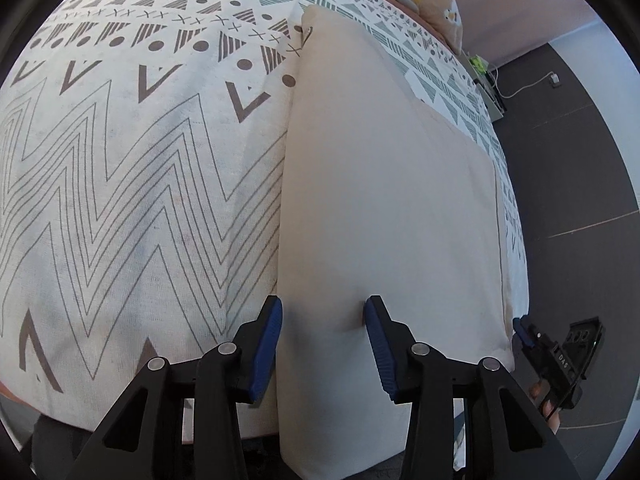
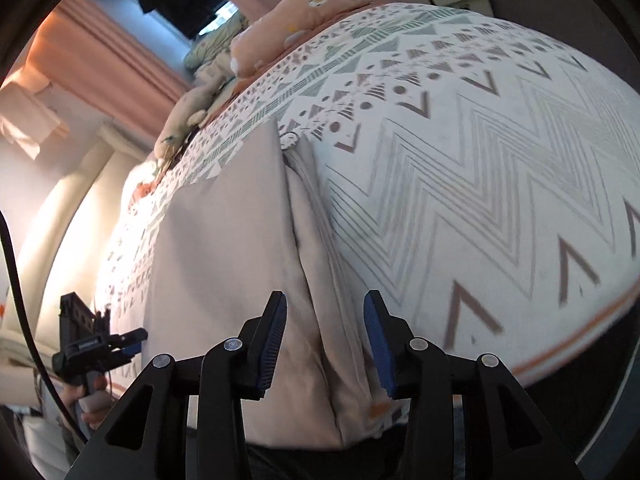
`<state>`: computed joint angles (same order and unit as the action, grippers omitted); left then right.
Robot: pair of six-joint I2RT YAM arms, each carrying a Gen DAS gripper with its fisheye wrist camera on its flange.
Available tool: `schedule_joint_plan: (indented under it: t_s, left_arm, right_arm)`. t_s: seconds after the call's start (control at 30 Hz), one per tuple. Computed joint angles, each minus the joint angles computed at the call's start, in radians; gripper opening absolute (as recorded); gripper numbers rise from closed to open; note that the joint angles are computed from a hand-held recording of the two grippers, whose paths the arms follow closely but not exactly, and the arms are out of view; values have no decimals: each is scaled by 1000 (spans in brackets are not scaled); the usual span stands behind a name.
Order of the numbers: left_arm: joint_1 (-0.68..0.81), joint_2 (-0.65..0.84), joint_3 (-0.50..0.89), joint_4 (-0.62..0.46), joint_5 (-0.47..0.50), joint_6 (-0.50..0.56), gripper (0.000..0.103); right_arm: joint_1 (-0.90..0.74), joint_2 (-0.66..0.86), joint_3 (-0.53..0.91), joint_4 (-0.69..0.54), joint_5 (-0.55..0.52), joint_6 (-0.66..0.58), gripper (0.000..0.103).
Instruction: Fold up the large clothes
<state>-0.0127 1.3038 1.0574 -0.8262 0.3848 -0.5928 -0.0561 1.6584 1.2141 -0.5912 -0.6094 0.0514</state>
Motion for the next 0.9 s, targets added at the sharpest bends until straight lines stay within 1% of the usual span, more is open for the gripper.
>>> schedule_joint_plan:
  t_s: [0.27, 0.37, 0.5, 0.57, 0.6, 0.63, 0.67, 0.73, 0.8, 0.9]
  left_arm:
    - [73, 109, 67, 27, 44, 42, 45]
    - [96, 138, 84, 40, 58, 52, 45]
    - [124, 169, 96, 58, 81, 61, 45]
    - [133, 182, 103, 67, 88, 62, 45]
    - [137, 187, 105, 72, 91, 60, 45]
    - [141, 193, 108, 77, 94, 57, 45]
    - [143, 195, 107, 80, 96, 55, 45]
    - [146, 201, 106, 87, 101, 49, 45]
    - [146, 202, 103, 90, 103, 42, 45]
    - [140, 201, 106, 91, 91, 42, 45]
  right_arm:
    - [111, 285, 397, -153, 61, -11, 41]
    - [153, 402, 562, -222, 117, -5, 41]
    - [198, 545, 790, -328, 163, -25, 41]
    - [212, 592, 866, -361, 185, -29, 41]
    - [216, 608, 893, -372, 194, -25, 34]
    - [221, 623, 919, -378, 201, -24, 17]
    - [229, 630, 935, -378, 218, -35, 11]
    - [241, 646, 966, -395, 241, -55, 7]
    - [246, 648, 976, -399, 251, -74, 5]
    - [237, 595, 915, -349, 239, -78, 4]
